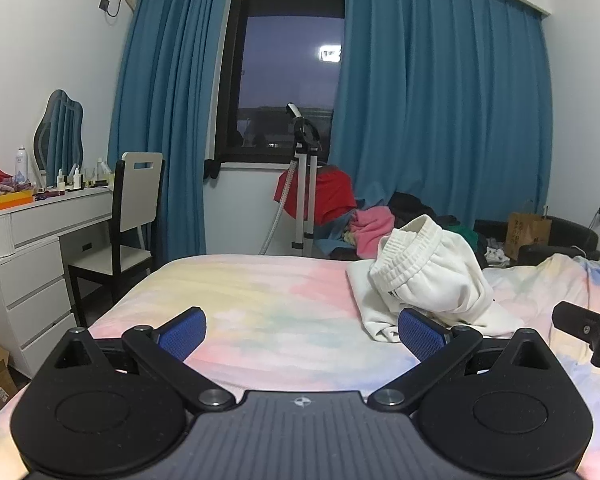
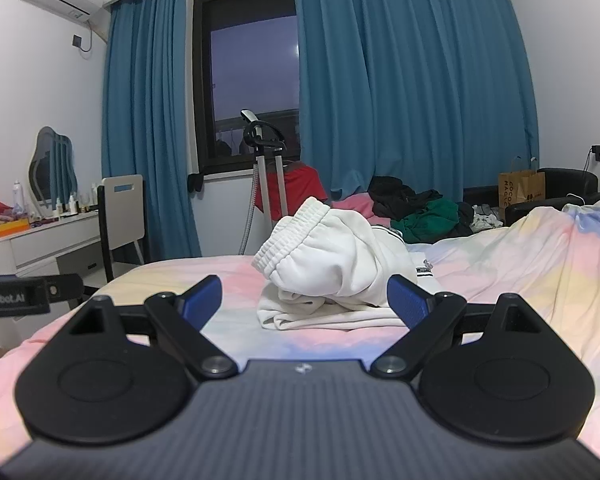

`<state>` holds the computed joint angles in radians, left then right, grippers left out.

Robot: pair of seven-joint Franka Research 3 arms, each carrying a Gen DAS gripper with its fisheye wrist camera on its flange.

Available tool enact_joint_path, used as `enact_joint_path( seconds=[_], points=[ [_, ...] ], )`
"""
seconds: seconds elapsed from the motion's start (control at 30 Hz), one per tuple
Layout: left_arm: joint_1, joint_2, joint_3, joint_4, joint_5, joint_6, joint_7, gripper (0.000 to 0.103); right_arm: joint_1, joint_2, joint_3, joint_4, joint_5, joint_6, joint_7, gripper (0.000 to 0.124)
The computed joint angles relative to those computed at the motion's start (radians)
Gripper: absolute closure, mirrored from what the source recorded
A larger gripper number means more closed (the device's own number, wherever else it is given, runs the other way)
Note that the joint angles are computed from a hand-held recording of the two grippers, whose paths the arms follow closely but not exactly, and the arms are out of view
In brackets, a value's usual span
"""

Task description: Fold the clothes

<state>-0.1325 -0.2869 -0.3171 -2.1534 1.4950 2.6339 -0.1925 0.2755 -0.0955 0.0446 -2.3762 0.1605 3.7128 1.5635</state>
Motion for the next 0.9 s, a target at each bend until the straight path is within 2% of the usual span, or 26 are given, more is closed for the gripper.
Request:
enact_joint_path(
  seconds=[0.17, 0.23, 0.4, 0.47, 0.67, 0.83, 0.9],
  points=[
    [-0.001, -0.022, -0.004, -0.022, 0.04, 0.007, -0.046, 0.0, 0.008, 0.005, 0.012, 0.006, 0.018, 0.002, -0.017, 0.033],
    [-0.002, -0.039, -0.003, -0.041, 0.057, 0.012, -0.072, 0.0, 0.006, 0.004, -0.005, 0.0, -0.023, 0.004, 0.013, 0.033],
    [-0.008, -0.001, 0.001, 0.003, -0.031, 0.003, 0.035, 0.0, -0.014, -0.007, -0.043, -0.014, -0.139, 0.003, 0.1, 0.033],
    [-0.004, -0.005, -0.002, 0.001, -0.027, 0.001, 0.032, 0.0, -0.014, -0.002, 0.016, 0.006, -0.004, -0.014, -0.008, 0.033],
    [0.003, -0.017, -0.005, -0.007, -0.018, 0.005, 0.023, 0.0, -0.002, -0.005, -0.004, 0.004, -0.026, -0.023, -0.01, 0.033],
    [0.004, -0.012, -0.007, -0.008, -0.01, 0.008, 0.023, 0.0, -0.002, -0.003, 0.003, 0.002, 0.004, -0.005, -0.039, 0.033],
    [0.003, -0.008, -0.006, -0.007, -0.012, 0.008, 0.024, 0.0, -0.001, -0.001, 0.023, 0.004, 0.066, 0.005, -0.088, 0.033]
  ],
)
